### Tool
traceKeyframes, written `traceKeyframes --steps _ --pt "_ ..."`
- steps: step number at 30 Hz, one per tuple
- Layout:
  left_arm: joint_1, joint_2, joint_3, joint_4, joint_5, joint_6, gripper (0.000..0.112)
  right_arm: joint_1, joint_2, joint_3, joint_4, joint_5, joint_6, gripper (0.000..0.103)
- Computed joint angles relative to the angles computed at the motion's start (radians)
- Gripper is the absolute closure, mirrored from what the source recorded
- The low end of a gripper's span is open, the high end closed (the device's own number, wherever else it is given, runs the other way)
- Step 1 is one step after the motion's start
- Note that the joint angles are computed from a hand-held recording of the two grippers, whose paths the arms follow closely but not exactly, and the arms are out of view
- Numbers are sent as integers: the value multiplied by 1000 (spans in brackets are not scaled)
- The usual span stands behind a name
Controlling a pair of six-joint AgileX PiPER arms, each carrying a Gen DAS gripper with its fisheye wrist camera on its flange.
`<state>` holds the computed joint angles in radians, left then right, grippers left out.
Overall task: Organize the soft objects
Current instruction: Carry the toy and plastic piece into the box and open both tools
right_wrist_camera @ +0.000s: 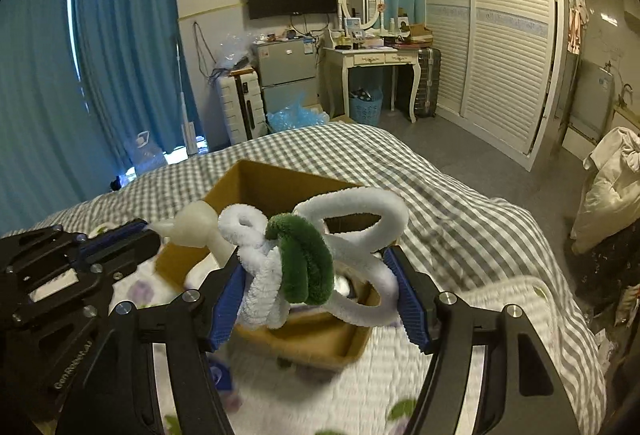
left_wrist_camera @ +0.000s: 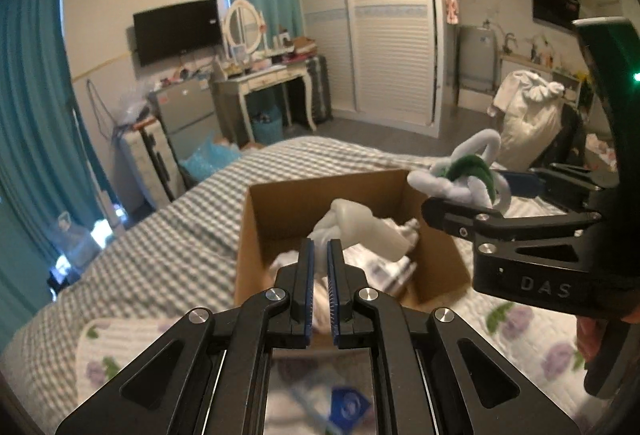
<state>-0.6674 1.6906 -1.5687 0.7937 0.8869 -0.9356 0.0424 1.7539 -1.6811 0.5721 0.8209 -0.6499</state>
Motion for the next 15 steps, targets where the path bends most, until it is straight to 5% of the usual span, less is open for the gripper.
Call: traceKeyframes --steps 4,6,10,15 --pt "64 76 -5 1 -74 3 98 26 131 -111 -15 -18 34 32" --pt "66 130 -41 26 -31 -10 92 32 182 -151 -16 -24 45 31" --pt "60 152 -4 134 -12 -131 42 43 234 -166 -47 -70 72 25" --pt "75 89 53 86 -49 -157 41 34 204 -120 -56 -94 66 17"
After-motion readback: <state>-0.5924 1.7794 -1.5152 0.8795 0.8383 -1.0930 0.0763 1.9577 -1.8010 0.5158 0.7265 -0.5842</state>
